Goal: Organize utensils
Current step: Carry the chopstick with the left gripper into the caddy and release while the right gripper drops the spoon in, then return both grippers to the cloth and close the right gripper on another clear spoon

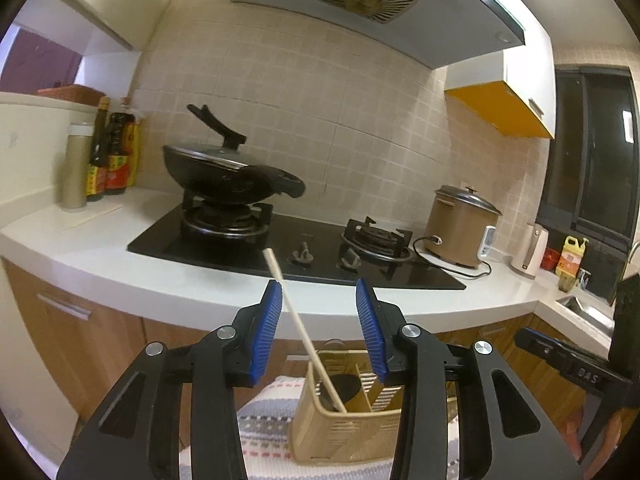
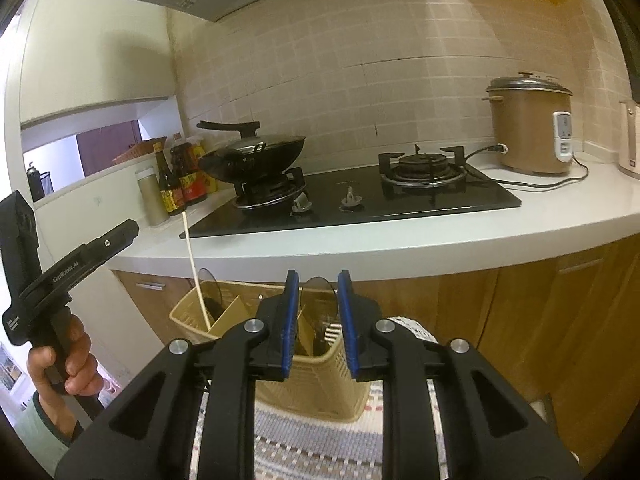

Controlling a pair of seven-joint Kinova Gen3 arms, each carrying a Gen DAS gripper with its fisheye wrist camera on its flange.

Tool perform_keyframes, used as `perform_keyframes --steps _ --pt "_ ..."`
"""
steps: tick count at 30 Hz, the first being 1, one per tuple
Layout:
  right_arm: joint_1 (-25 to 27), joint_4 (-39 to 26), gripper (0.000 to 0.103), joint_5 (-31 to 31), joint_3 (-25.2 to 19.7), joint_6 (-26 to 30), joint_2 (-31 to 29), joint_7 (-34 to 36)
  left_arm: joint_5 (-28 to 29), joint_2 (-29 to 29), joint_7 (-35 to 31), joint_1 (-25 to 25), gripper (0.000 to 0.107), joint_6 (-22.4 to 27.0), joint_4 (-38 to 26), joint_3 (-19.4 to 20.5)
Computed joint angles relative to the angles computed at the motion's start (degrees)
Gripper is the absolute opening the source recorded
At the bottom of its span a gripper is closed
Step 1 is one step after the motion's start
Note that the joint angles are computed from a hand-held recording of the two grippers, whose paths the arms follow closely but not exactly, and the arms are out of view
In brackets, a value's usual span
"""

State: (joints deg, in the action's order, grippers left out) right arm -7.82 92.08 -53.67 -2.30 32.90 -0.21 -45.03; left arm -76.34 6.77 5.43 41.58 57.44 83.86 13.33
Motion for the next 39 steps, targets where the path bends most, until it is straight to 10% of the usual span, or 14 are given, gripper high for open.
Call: perform_keyframes --steps 4,13,19,28,39 --pt "4.4 1.0 0.026 -0.6 -2.2 3.6 -1.7 -0.8 6.8 -2.1 -3.6 -1.3 0.046 -3.6 -0.7 -1.7" --pt "5.3 2.9 0.046 -4.5 -0.1 7.6 -2.6 2.0 27.8 -1.4 -13.6 -22.8 0.048 -20.3 -1.2 5.8" --pt "6.6 1.6 0.046 -3.8 -0.1 11.4 -0.9 0.7 33.8 -1.8 -19.4 -14.3 0.048 -23.6 -0.4 -4.9" --pt "6.9 -3.4 0.046 15.2 -1.3 23.3 -0.3 -14.6 32.6 -5.7 -19.6 -11.4 0.048 -11.3 0.1 0.8" --pt "6.8 -5.3 0.046 27.3 -4.2 43.7 4.4 -25.6 48.0 -6.0 -23.5 -6.3 0.048 5.1 3.0 5.6"
